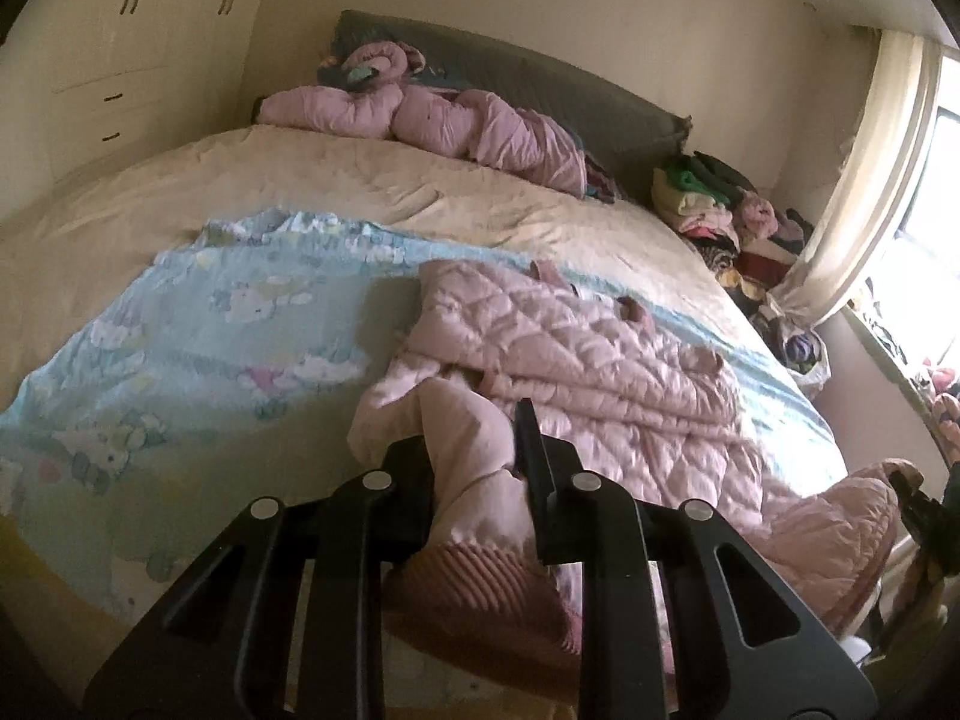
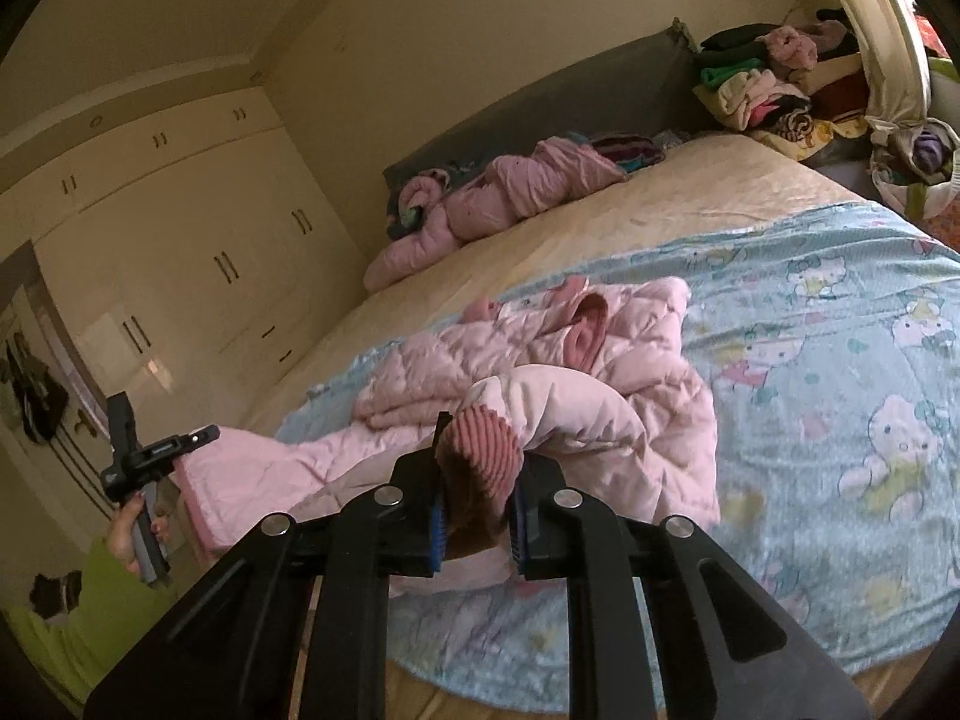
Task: Fold large clothes
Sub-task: 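Close both grippers on the ribbed hem and lift it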
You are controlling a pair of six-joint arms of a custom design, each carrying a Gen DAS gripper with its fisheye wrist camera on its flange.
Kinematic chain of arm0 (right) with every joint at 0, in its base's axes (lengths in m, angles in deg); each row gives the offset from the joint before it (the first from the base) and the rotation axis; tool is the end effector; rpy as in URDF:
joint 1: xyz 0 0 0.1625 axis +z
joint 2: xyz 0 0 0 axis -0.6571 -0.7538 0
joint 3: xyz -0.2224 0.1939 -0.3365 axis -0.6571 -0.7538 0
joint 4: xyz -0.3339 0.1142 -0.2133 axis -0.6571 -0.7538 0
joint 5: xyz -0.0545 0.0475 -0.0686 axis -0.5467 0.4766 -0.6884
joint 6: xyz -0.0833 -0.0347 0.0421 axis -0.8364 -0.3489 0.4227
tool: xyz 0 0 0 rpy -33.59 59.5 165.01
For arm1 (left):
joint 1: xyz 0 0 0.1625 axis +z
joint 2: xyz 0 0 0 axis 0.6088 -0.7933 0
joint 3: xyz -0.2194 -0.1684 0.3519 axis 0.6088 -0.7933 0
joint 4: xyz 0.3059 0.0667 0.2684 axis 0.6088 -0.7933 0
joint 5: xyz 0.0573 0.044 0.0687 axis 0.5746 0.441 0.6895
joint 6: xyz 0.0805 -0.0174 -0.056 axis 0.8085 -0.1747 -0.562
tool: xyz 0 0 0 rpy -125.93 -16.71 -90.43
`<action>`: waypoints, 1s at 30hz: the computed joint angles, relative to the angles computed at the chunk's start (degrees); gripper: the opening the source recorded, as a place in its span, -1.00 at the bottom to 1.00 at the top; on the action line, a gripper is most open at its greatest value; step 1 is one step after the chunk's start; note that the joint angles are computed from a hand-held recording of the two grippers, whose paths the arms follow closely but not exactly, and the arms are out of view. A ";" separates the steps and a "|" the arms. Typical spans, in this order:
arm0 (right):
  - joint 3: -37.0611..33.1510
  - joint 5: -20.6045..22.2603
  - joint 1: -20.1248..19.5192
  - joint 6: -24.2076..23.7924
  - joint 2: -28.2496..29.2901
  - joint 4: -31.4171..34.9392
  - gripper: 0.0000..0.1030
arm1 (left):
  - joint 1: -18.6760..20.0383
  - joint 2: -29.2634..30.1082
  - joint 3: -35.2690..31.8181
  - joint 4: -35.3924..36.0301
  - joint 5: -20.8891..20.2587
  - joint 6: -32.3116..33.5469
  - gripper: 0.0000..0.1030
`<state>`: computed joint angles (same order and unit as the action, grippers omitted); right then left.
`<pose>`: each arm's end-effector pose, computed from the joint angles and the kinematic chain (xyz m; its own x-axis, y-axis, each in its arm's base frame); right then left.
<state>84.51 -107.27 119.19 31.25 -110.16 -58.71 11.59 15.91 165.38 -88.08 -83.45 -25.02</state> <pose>0.0091 -0.7564 0.4984 -0.8754 -0.4426 0.1943 -0.4483 0.5932 -0.6687 -0.3262 -0.7083 0.1796 -0.8658 -0.1947 -0.4610 0.3064 0.5221 -0.7959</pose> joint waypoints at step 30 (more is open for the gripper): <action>-29.08 -4.34 4.15 6.23 18.84 0.01 -0.72 | 3.98 11.80 -27.44 4.83 1.04 8.84 -0.66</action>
<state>55.43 -111.61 123.34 37.48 -91.31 -58.70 15.57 27.71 137.94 -83.25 -82.41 -16.18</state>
